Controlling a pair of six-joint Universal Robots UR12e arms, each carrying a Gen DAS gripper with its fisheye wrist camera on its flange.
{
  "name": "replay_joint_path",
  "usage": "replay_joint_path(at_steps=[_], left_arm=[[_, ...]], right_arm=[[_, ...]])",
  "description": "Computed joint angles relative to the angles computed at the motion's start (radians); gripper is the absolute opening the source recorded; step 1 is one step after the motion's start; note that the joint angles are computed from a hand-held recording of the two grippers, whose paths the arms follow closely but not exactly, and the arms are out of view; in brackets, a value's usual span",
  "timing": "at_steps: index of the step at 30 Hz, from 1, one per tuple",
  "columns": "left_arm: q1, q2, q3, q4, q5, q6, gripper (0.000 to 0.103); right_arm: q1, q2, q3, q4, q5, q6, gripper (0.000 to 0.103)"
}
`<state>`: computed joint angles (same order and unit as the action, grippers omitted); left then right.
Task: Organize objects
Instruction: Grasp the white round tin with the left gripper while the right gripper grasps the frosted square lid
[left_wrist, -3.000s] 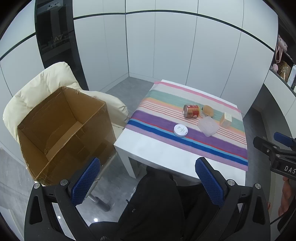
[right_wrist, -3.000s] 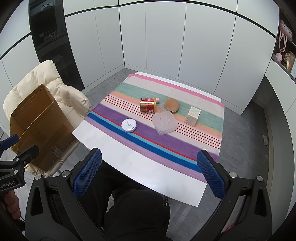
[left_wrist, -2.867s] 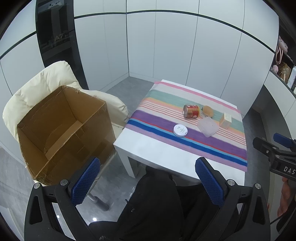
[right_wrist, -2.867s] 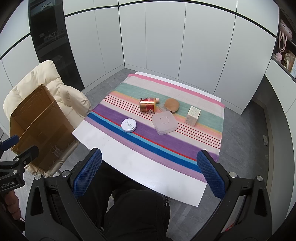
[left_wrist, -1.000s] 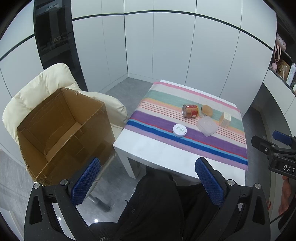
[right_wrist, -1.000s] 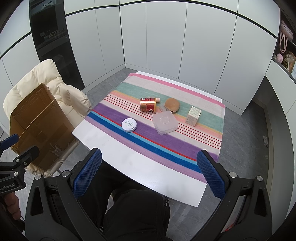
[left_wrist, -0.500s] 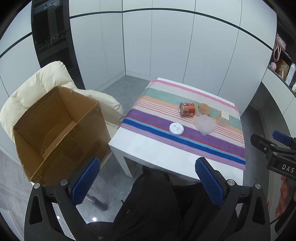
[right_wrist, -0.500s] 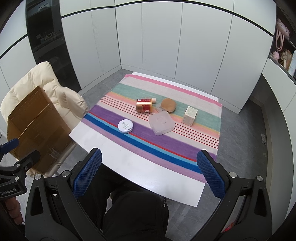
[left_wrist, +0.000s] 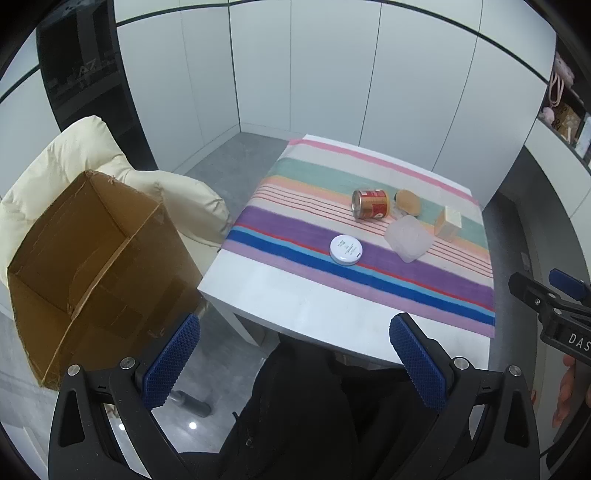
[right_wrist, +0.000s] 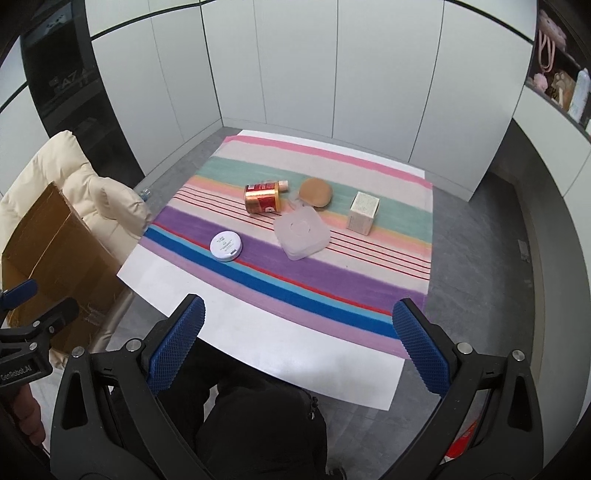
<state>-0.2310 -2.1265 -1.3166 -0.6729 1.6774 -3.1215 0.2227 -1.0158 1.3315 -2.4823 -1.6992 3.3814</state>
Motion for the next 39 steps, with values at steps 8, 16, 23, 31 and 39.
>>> replay_joint_path(at_steps=[8,16,23,31,39], left_arm=[[-0.016,-0.073,0.095,-0.047,0.015,0.009,0.103],[-0.027,-0.165,0.213,-0.120,0.020,0.012,0.102],[-0.031,-0.246,0.317,-0.183,0.020,0.015,0.102],[-0.034,-0.340,0.440,-0.279,0.013,0.013,0.097],[-0.036,-0.426,0.546,-0.376,0.007,0.003,0.097]], right_arm=[[-0.022,0.052,-0.067,0.069,0.024,0.017,0.102],[-0.040,0.117,-0.146,0.129,0.047,-0.040,0.102],[-0.053,0.181,-0.217,0.166,0.075,-0.085,0.101],[-0.062,0.273,-0.329,0.235,0.082,-0.139,0.100],[-0.066,0.353,-0.412,0.283,0.082,-0.173,0.099]])
